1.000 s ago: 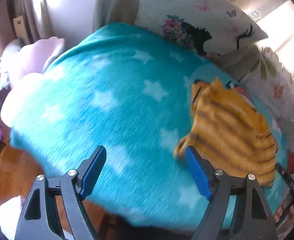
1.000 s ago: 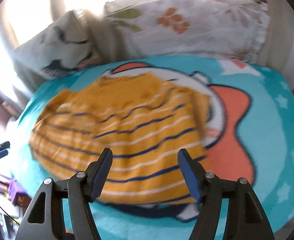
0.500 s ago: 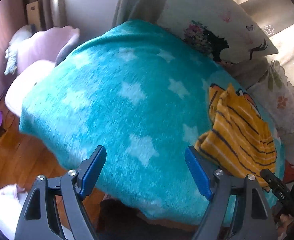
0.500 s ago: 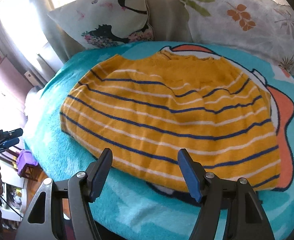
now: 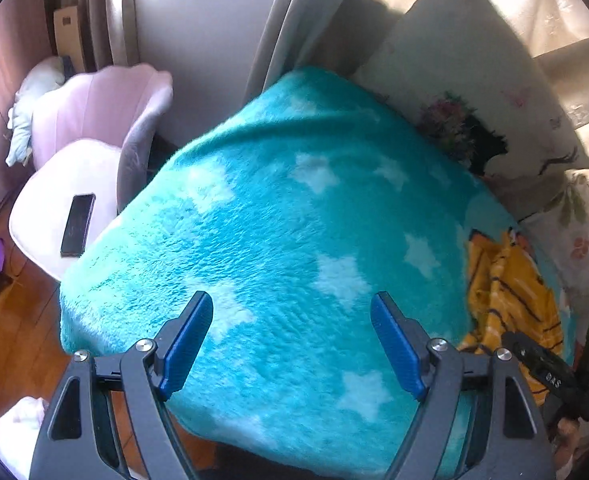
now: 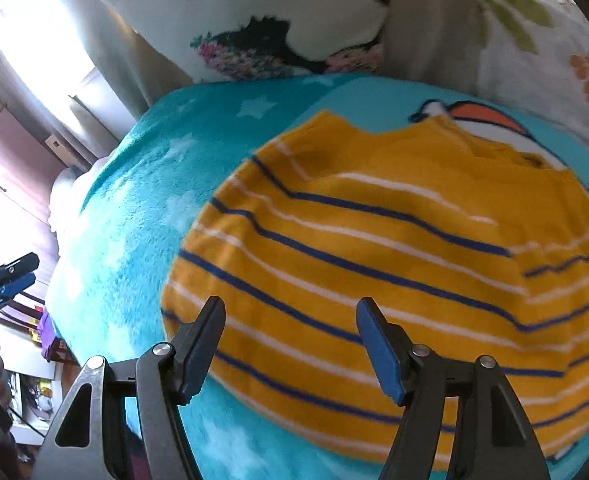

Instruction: Fold small clothes

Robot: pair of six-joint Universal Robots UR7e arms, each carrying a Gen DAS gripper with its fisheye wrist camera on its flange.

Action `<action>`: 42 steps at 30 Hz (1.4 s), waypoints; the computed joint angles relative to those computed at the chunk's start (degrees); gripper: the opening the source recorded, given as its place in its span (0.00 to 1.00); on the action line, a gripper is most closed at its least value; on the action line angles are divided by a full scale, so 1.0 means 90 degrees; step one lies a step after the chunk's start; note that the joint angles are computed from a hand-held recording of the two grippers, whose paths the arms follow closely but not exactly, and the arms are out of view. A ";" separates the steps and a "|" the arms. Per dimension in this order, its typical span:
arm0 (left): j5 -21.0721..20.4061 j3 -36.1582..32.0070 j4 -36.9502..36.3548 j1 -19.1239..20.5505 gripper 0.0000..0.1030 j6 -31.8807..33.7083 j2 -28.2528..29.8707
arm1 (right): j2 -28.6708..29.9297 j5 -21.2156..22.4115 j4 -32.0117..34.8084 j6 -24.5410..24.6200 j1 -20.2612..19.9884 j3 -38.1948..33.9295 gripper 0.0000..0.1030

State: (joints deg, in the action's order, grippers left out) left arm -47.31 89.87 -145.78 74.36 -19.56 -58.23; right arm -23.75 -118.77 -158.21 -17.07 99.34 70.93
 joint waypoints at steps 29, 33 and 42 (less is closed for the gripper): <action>-0.1064 -0.0345 0.0516 0.0657 0.78 0.0102 0.0178 | 0.2113 -0.3198 -0.0388 -0.1242 0.0586 -0.2346 0.25; -0.0759 -0.0075 0.0304 0.0382 0.78 -0.0007 0.0134 | 0.1353 -0.2171 -0.0125 -0.0568 0.0440 -0.1617 0.22; -0.0308 0.0025 0.0049 -0.0645 0.78 -0.0365 0.0562 | -0.0925 -0.0283 -0.1214 -0.0145 -0.0305 0.0516 0.20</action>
State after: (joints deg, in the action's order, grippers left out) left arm -50.08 90.10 -145.34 68.56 -22.84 -53.17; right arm -32.08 -121.31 -169.14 -18.38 96.60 75.57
